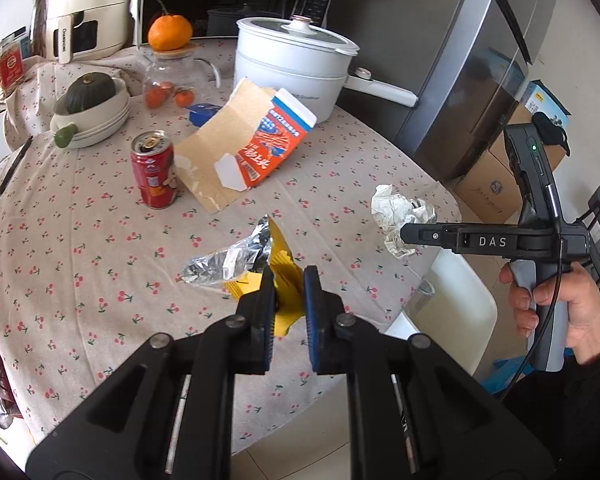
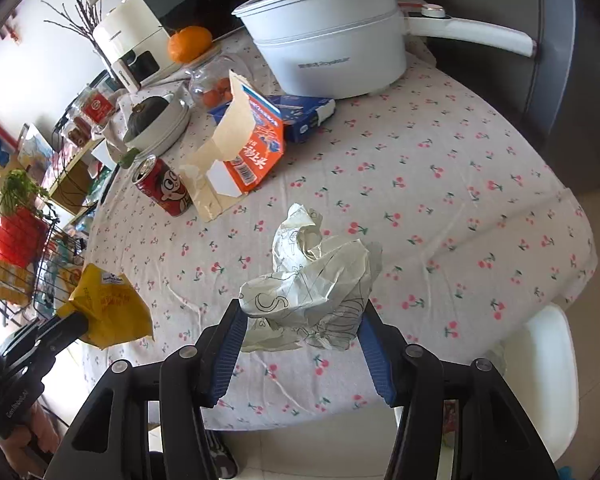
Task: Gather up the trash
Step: 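Carry the wrapper and paper over the white bin and open both tools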
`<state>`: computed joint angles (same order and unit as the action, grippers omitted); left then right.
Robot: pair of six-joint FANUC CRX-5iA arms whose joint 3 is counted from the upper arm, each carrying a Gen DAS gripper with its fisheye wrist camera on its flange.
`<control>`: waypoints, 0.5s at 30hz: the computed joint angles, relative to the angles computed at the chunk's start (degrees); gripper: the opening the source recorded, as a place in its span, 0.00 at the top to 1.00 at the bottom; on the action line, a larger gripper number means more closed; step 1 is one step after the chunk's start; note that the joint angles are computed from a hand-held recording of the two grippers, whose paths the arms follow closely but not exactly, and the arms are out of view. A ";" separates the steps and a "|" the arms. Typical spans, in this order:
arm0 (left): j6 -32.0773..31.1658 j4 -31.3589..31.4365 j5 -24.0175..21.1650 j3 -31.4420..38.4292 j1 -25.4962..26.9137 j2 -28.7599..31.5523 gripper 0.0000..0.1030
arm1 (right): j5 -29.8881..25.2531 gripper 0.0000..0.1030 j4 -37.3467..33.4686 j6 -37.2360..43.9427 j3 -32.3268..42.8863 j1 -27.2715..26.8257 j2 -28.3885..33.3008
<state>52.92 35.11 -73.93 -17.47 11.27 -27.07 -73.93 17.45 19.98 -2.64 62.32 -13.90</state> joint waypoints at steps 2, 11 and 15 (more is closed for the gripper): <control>0.88 -0.71 0.83 0.50 -3.32 0.09 0.86 | -2.16 0.45 0.96 -1.84 -1.46 1.04 -1.97; 5.65 -3.40 4.61 1.85 -17.36 1.91 0.86 | -8.95 0.45 2.11 -10.91 -9.47 5.34 -12.72; 8.24 -4.41 6.47 2.22 -23.25 3.42 0.86 | -13.43 0.45 3.51 -15.24 -12.88 8.51 -17.60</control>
